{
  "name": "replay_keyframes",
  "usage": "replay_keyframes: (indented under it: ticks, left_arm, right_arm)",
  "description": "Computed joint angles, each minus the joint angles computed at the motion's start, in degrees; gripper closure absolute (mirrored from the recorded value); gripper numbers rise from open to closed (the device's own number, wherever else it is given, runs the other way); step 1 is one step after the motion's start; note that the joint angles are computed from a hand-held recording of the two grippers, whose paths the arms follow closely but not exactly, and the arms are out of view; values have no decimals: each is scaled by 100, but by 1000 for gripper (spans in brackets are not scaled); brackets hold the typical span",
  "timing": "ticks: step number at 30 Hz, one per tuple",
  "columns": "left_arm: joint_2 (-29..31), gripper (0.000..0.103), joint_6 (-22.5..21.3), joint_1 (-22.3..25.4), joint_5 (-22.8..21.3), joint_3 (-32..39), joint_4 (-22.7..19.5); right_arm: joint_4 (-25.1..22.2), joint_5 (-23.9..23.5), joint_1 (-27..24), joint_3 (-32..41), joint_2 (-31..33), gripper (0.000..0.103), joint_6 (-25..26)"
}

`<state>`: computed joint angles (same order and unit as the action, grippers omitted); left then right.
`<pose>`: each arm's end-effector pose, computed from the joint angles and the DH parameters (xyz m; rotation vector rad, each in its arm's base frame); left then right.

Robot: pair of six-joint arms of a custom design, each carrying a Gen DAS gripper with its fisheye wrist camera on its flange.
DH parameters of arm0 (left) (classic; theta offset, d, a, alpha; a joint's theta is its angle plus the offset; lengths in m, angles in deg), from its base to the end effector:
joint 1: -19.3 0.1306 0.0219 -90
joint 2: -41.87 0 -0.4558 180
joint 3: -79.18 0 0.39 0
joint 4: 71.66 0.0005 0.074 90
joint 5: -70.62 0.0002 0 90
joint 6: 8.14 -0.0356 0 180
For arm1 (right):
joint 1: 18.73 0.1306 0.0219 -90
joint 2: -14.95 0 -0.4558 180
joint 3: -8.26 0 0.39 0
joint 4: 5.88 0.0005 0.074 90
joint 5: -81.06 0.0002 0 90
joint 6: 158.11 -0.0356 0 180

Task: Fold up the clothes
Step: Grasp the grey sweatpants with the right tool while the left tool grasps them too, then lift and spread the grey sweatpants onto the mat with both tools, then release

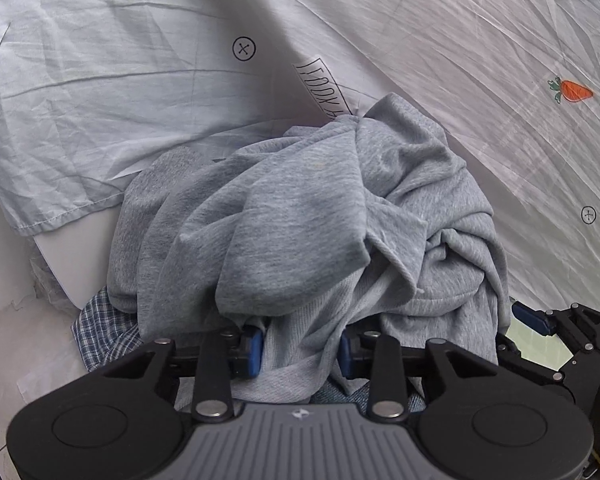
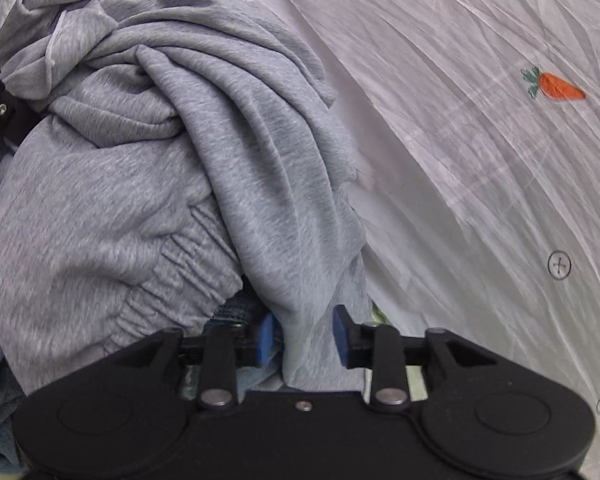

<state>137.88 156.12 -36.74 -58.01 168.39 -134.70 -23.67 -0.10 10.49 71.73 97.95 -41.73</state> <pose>0.2927 -0.3958 0.4421 -0.5254 2.3359 -0.0335 0.3700 0.2001 0.3863 -0.9582 1.9991 -0.1440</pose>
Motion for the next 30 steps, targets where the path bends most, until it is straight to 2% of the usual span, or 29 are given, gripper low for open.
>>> replay_keyframes:
  ticks: [2, 3, 4, 5, 6, 8, 13, 16, 18, 21, 24, 27, 30]
  left_arm:
    - [-26, 63, -43, 47, 52, -64, 115]
    - [-14, 64, -84, 46, 42, -59, 105]
    - [0, 67, -128, 43, 27, -50, 91]
    - [5, 74, -138, 9, -39, -26, 39]
    - [9, 82, -144, -27, -111, -1, -17]
    - [-42, 89, -60, -112, -243, -14, -60]
    - [-51, 92, 305, -421, -566, 158, -441]
    - [-23, 92, 497, -720, -825, 345, -772]
    - [21, 92, 636, -941, -952, 475, -968]
    - [244, 92, 891, -1336, -1061, 791, -1298]
    - [579, 92, 1122, -1710, -1039, 1187, -1541]
    - [1020, 92, 1310, -2087, -985, 1721, -1763]
    - [1590, 92, 1298, -2438, -799, 2438, -1708]
  right_arm:
    - [64, 109, 35, 56, 85, 69, 37]
    - [-5, 108, 22, 118, 127, 77, -58]
    - [-67, 152, 15, 170, 158, 96, -181]
    - [-30, 281, 25, 164, 150, 102, -279]
    - [22, 412, 34, 147, 129, 102, -368]
    - [244, 700, 27, -5, -55, 102, -508]
    - [676, 1572, -30, -479, -705, 102, -845]
    - [579, 2052, -225, -798, -1328, 102, -1169]
    - [357, 2148, -573, -977, -1775, 102, -1342]
    - [133, 1833, -1587, -1198, -2227, 102, -1427]
    - [-153, 1426, -2661, -1432, -2768, 102, -1264]
    - [-561, 370, -4378, -1622, -3355, 102, -868]
    - [-757, -1000, -6360, -1706, -3591, 102, -124]
